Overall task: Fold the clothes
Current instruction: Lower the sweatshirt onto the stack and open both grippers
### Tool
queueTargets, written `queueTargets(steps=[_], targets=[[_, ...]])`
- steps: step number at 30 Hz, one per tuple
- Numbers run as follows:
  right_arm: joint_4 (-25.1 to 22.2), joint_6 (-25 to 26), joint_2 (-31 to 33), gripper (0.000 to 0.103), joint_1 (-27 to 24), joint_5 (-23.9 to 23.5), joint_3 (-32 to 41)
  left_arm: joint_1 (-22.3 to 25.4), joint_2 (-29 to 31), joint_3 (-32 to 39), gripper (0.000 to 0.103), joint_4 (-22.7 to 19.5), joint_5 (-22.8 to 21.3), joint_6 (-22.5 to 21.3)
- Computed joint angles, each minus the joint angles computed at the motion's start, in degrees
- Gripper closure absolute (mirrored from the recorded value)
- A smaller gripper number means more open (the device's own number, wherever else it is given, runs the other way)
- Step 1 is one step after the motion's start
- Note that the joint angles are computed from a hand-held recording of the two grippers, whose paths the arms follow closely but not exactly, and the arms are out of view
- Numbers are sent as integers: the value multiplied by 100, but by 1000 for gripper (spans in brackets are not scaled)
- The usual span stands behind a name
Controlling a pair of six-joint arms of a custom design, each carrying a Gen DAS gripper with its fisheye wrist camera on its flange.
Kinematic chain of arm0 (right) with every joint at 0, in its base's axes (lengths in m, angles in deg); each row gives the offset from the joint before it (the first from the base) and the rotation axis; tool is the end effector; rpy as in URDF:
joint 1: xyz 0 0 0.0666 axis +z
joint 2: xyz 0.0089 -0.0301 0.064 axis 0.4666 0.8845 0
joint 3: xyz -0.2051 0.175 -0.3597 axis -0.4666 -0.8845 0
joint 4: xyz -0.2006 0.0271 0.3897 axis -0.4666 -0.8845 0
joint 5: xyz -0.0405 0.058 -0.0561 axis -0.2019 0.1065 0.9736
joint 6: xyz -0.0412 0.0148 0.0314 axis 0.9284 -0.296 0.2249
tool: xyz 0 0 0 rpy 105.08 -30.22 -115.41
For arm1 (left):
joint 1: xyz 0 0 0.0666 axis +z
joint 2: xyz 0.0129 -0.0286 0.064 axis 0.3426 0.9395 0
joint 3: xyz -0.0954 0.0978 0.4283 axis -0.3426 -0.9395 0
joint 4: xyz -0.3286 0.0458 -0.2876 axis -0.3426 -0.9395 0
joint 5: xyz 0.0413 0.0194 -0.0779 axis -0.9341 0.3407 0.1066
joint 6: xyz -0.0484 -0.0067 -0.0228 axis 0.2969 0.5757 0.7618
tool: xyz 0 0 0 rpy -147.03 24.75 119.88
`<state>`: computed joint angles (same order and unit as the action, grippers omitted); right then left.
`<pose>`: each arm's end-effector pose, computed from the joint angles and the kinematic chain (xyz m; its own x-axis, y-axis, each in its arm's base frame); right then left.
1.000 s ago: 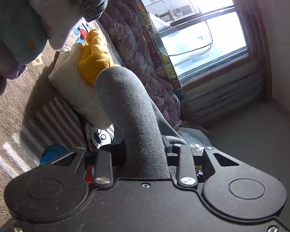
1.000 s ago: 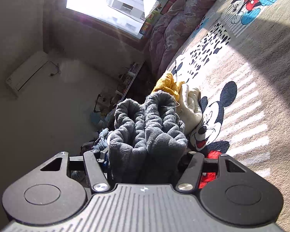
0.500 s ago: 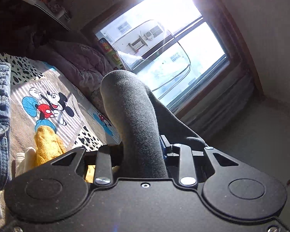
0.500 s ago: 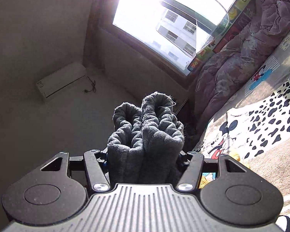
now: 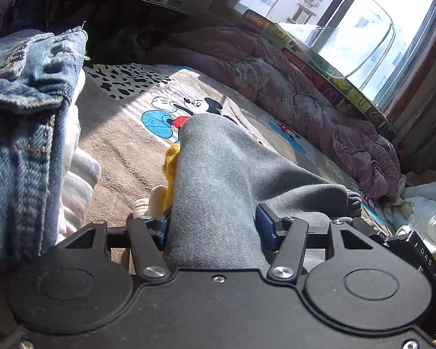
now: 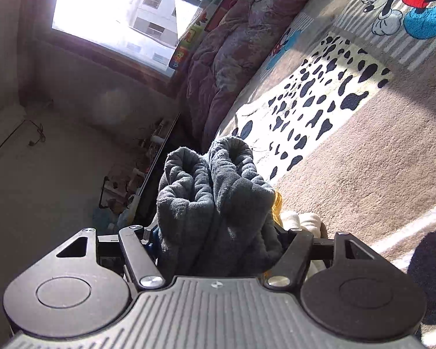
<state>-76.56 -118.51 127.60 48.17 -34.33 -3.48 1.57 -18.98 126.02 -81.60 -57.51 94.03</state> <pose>0.3880 0.1590 0.4189 -0.7092 0.5539 -0.4361 -0.1773 0.4585 0.8708 0.2761 -0.0813 0.4865 -0.4102 -0.5650 -0.7159 -0.3138 0.8245 -0.4709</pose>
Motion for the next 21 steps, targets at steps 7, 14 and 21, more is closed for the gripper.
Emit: queueTargets(steps=[7, 14, 21], targets=[[-1114, 999, -752, 32, -62, 242, 96, -924, -487, 114, 40, -503, -1147, -115], [-2976, 2000, -1765, 19, 175, 558, 277, -2356, -798, 433, 24, -1636, -2363, 168], [-4529, 2973, -2345, 1, 952, 1645, 924, -3636, -646, 982, 4, -3337, -3362, 1322]])
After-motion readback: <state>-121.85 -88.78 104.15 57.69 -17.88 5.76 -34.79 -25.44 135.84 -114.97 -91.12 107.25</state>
